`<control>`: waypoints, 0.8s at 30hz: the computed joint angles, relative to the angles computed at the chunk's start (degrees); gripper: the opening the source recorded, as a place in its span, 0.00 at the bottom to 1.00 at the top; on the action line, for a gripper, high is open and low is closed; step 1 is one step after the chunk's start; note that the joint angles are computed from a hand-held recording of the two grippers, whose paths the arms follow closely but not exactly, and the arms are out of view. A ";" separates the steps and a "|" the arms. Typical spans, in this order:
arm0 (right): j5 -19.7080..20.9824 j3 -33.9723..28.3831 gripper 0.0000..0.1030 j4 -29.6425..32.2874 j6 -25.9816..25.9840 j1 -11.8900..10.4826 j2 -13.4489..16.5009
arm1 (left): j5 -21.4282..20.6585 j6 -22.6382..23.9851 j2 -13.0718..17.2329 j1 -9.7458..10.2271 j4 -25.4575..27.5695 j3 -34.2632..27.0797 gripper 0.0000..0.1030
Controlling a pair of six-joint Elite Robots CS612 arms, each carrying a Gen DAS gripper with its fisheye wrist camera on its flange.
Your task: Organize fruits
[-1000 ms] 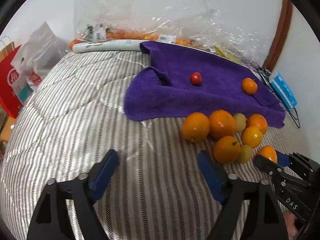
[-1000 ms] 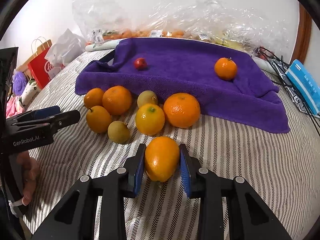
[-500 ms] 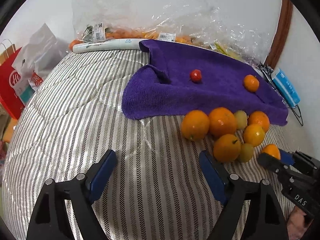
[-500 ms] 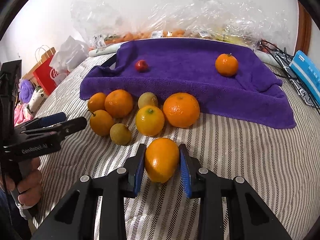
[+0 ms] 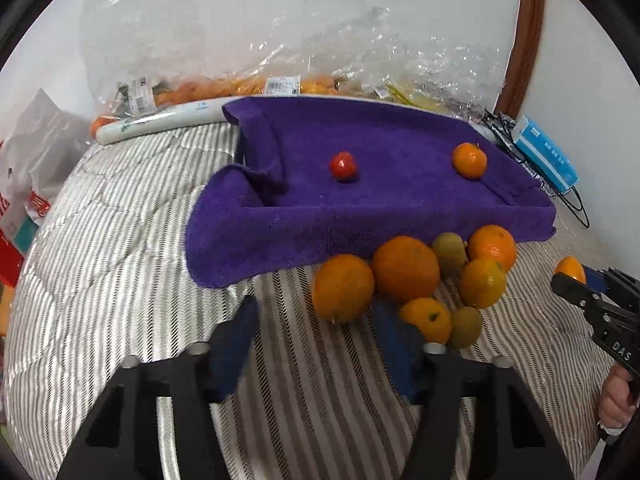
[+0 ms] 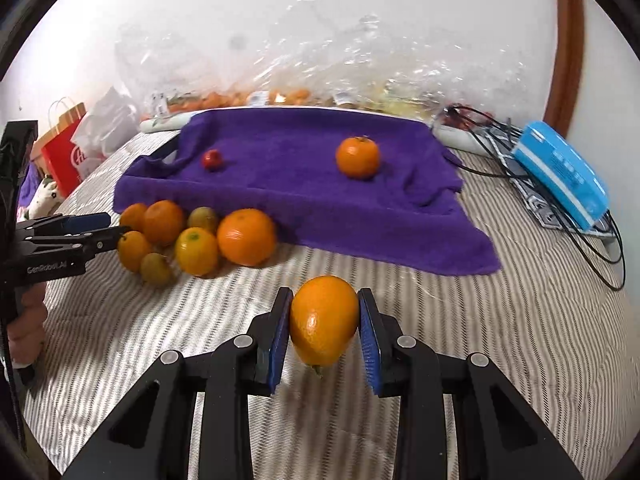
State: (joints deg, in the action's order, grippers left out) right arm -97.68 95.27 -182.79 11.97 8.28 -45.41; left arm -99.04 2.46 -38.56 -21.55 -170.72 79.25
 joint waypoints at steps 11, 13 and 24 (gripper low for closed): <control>1.47 -1.29 0.31 4.76 1.18 -0.30 0.56 | 0.62 0.59 1.16 -0.61 1.97 -2.42 0.30; 1.20 -1.35 0.31 4.97 1.15 -0.22 0.59 | -0.38 0.26 1.25 -0.41 1.91 -2.51 0.30; 0.44 -1.51 0.31 5.75 2.10 -0.26 0.63 | -4.36 -2.81 1.65 0.44 1.44 -3.01 0.30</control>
State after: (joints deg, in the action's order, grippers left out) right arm -97.24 93.76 -177.04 14.07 8.03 -44.77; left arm -103.40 -0.35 -36.91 -21.11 -169.28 76.25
